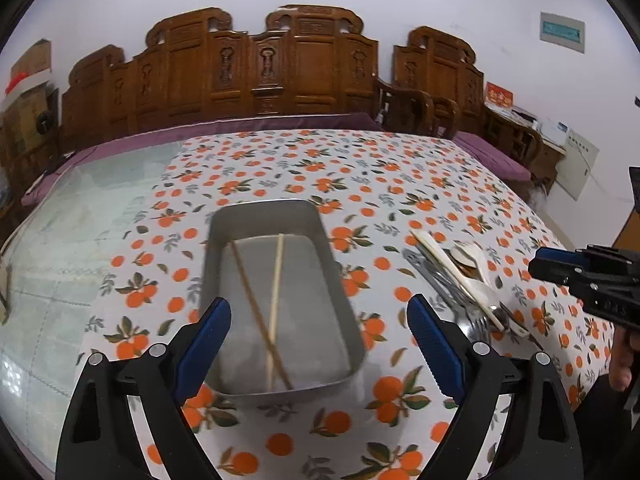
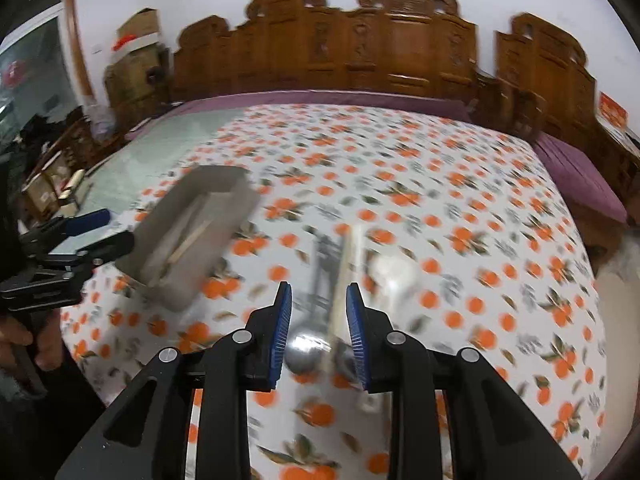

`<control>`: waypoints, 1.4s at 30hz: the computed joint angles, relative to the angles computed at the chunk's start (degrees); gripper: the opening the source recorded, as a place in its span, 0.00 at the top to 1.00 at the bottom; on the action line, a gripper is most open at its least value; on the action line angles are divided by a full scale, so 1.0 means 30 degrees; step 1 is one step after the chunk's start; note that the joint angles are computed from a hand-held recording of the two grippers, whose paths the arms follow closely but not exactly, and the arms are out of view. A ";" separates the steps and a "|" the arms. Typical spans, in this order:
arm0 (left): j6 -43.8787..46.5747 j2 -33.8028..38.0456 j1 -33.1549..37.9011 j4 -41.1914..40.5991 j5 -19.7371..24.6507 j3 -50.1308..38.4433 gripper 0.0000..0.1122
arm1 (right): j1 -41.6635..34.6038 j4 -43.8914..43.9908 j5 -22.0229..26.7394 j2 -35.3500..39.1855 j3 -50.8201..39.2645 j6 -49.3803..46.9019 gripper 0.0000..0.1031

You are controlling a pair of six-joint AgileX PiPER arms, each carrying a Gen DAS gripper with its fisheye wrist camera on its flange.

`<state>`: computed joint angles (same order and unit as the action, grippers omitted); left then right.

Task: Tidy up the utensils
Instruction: 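Return the right gripper to the pile and grasp another wooden chopstick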

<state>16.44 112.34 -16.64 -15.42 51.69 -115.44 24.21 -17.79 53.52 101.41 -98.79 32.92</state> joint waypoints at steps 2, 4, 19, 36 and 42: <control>0.0225 -0.0060 -0.0305 -0.0185 -0.0005 0.0250 0.23 | -0.0368 -0.0033 -0.0369 -0.0623 0.1300 0.0285 0.70; 0.0220 -0.0147 -0.0559 -0.0186 -0.0103 0.0536 0.23 | -0.0494 -0.0069 -0.0702 -0.0878 0.2160 0.0533 0.70; 0.0540 -0.0364 -0.1984 0.0073 -0.0474 0.1849 0.23 | -0.0428 0.1335 0.0922 0.3101 -0.0920 -0.0743 0.75; 0.0623 -0.0530 -0.2751 0.0388 -0.0825 0.2646 0.23 | -0.0877 0.1775 0.1814 0.3250 -0.1723 -0.1587 0.95; 0.0636 -0.0506 -0.3274 0.0504 -0.0991 0.2913 0.23 | -0.0672 0.0905 0.0772 0.0061 0.1501 -0.0643 0.95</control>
<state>18.35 110.82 -26.47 -13.91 48.71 -106.70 22.19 -15.07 55.84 101.59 -94.29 30.99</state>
